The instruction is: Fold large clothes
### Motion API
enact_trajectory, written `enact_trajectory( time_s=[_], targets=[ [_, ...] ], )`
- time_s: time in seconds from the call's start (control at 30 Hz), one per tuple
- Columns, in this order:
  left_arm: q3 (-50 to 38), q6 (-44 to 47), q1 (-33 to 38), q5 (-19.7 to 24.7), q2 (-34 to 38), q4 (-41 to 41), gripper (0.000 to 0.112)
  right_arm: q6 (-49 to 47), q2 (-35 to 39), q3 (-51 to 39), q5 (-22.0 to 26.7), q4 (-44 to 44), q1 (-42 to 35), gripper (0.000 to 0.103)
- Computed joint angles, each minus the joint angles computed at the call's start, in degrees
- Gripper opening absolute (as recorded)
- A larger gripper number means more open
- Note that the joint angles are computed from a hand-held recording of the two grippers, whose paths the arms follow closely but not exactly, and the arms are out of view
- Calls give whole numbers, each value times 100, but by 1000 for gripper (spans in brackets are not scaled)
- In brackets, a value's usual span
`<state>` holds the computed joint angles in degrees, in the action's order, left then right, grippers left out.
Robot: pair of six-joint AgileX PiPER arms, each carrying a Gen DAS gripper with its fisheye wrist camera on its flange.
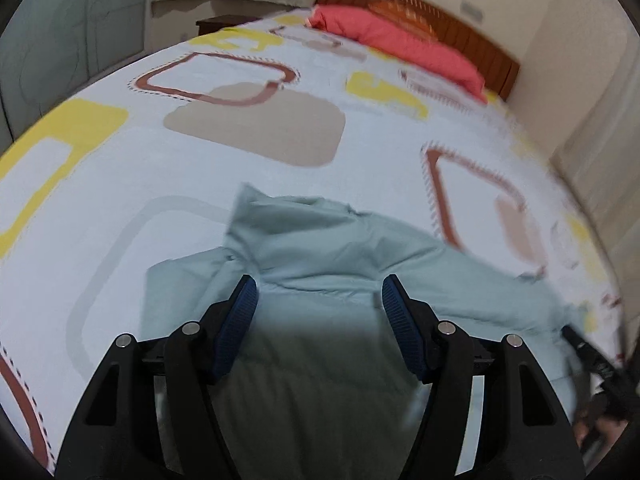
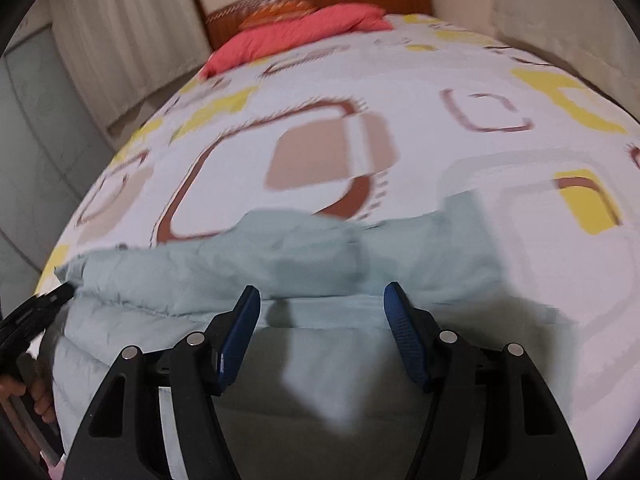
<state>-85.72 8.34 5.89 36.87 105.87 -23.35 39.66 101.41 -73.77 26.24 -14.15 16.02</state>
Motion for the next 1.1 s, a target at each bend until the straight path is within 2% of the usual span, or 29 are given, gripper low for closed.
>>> enact_trajectory(
  time_s=[0.07, 0.2, 0.43, 0.53, 0.63, 0.7, 0.87, 0.97, 1.1],
  targets=[
    [107, 89, 96, -39, -31, -109, 65, 45, -151, 219, -15, -34, -178, 63],
    [39, -125, 8, -90, 218, 156, 65, -724, 2, 277, -96, 802, -500, 63],
    [-123, -614, -260, -301, 508, 882, 66, -55, 268, 156, -156, -51, -314, 66],
    [-102, -561, -224, -141, 356, 874, 66, -221, 67, 312, -263, 175, -383, 65],
    [318, 8, 80, -19, -122, 126, 67, -211, -457, 788, -447, 459, -492, 65],
    [872, 294, 371, -110, -617, -371, 71, -25, -888, 1181, -543, 422, -531, 65],
    [2296, 1043, 1137, -159, -1740, -1413, 72, 502, -2276, 2536, -663, 321, -526, 69],
    [3210, 1605, 1798, 162, -2327, -2288, 73, 815, -2973, 3241, -653, 327, -473, 69],
    [4355, 2405, 2745, 1004, -2868, -3513, 78, 1001, -3763, 4094, -702, 768, -344, 69]
  ],
)
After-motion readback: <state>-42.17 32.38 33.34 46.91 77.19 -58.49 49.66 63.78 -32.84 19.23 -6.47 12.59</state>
